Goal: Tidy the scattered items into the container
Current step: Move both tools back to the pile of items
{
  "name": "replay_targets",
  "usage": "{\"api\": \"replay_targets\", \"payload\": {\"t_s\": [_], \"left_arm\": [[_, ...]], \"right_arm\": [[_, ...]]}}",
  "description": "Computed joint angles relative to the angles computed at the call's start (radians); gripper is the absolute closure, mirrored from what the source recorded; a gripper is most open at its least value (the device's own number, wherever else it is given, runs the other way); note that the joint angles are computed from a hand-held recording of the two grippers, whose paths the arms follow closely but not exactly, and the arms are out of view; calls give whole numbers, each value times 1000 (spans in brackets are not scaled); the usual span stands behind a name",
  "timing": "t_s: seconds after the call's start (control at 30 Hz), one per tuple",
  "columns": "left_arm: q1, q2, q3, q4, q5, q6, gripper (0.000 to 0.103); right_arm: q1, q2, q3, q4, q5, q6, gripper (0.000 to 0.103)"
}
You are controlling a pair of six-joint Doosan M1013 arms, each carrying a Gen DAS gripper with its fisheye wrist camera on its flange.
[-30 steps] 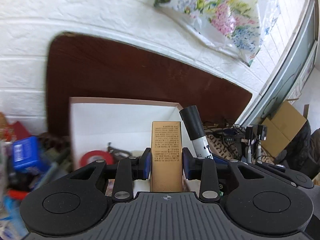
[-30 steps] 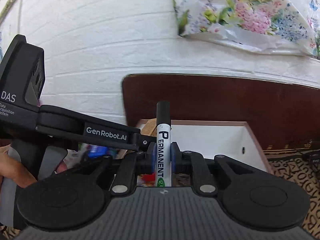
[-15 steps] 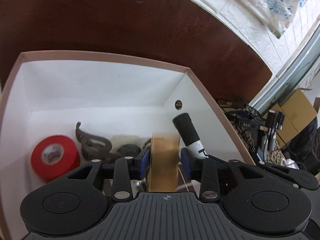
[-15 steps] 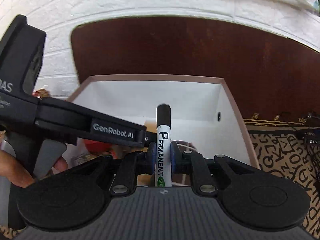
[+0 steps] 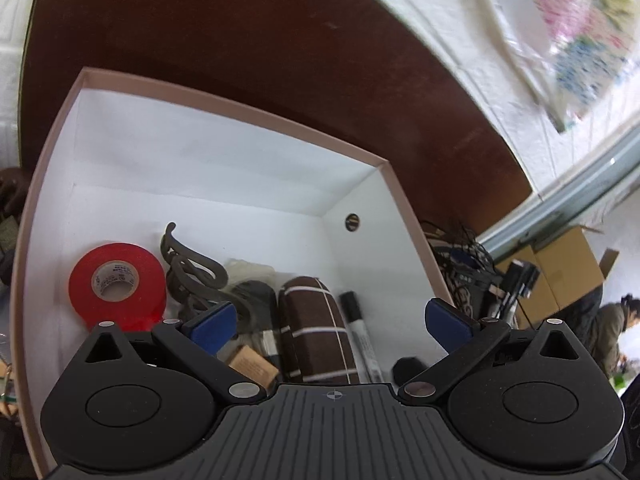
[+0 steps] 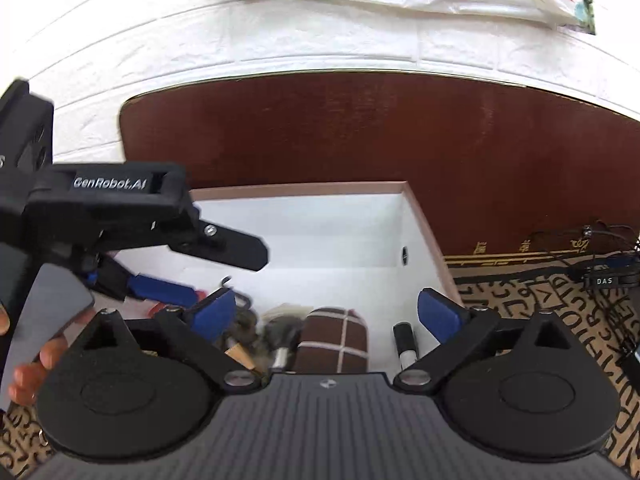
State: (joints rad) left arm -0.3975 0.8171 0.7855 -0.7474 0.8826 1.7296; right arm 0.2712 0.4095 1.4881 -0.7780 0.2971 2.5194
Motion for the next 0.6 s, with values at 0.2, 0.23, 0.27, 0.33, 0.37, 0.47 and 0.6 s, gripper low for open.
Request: {"api": "replay_targets", "payload": {"t_s": [0.2,0.23,0.27,0.33,0.37,0.47,0.6], "left_arm": [[7,-114,176,-86,-60,179,0],[9,-139,219,-114,-75,221,0],[12,-166,264,-144,-90,264,0],[19,-221,360,-220,-116,367,0],[23,-247,405,-254,-127,412,0],[30,-321,535,-331,-163,531,0],[42,-411,705,-385,-226,648,0]], "right_arm": [[27,-65,68,-127,-51,151,1],[32,-75,80,-167,-61,203,1],[38,-88,97,-218,-73,269,0],[52,-116,139,-331,-110,414,0],[60,-127,157,-372,-126,469,0],[96,-155,215,-640,-142,780,0],[154,-169,289,-1007,-128,1214,0]]}}
